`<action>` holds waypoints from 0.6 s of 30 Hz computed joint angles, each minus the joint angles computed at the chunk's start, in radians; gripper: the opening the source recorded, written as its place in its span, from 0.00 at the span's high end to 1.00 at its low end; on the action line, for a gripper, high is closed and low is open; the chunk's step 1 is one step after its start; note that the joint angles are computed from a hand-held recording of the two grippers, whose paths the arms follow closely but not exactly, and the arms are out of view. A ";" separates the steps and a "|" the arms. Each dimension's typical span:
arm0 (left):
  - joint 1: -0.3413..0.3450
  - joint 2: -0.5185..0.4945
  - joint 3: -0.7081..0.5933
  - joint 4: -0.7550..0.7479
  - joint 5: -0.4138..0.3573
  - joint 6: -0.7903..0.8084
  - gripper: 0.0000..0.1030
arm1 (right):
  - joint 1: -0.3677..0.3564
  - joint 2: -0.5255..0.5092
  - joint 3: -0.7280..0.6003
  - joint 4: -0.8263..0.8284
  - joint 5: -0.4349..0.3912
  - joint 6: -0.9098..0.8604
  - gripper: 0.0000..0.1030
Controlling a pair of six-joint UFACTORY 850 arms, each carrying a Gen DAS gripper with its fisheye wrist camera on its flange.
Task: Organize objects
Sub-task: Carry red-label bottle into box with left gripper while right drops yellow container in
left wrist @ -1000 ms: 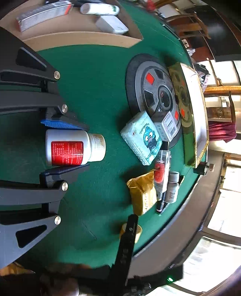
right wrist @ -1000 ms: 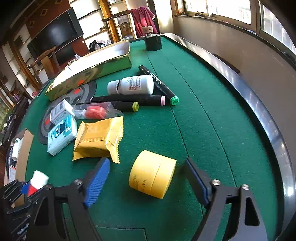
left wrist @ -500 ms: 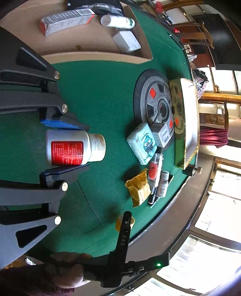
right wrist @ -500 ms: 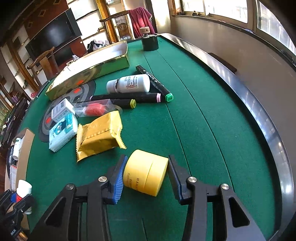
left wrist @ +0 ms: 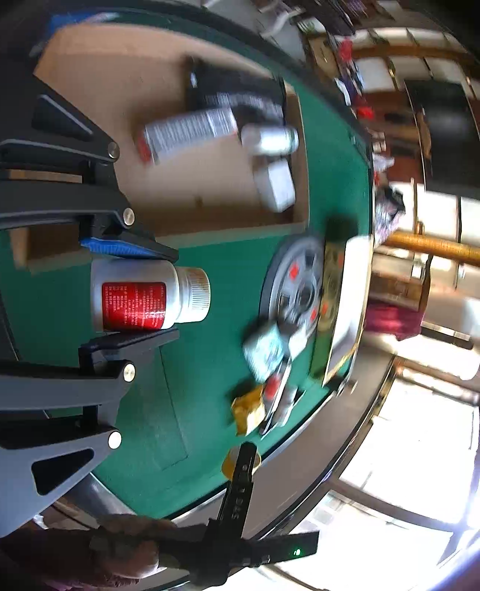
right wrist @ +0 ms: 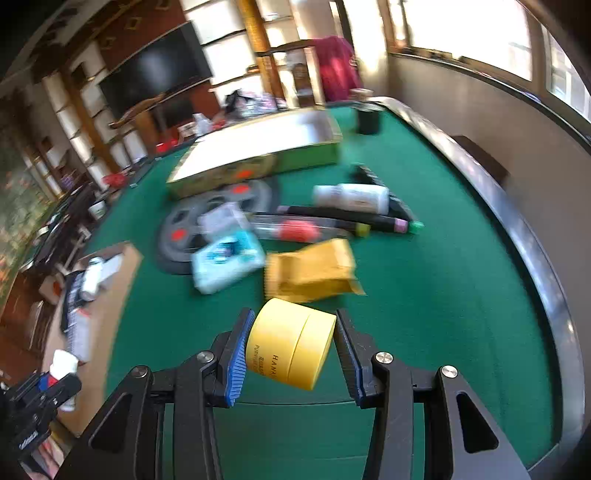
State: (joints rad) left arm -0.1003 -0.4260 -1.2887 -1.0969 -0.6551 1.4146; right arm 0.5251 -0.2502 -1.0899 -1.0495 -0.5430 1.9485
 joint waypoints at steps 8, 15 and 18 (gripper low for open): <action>0.106 -0.047 -0.065 0.017 0.049 -0.073 0.68 | 0.034 -0.138 -0.214 0.070 0.057 -0.190 0.54; 0.129 -0.090 -0.100 0.061 0.120 -0.122 0.68 | 0.057 -0.303 -0.453 0.279 0.095 -0.489 0.54; 0.131 -0.114 -0.117 0.079 0.125 -0.138 0.68 | 0.062 -0.384 -0.563 0.420 0.098 -0.660 0.54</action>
State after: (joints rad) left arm 0.0306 -0.5399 -1.4062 -1.0182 -0.5301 1.2761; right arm 0.5875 -0.6340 -1.6534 -0.6294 -0.4454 1.2884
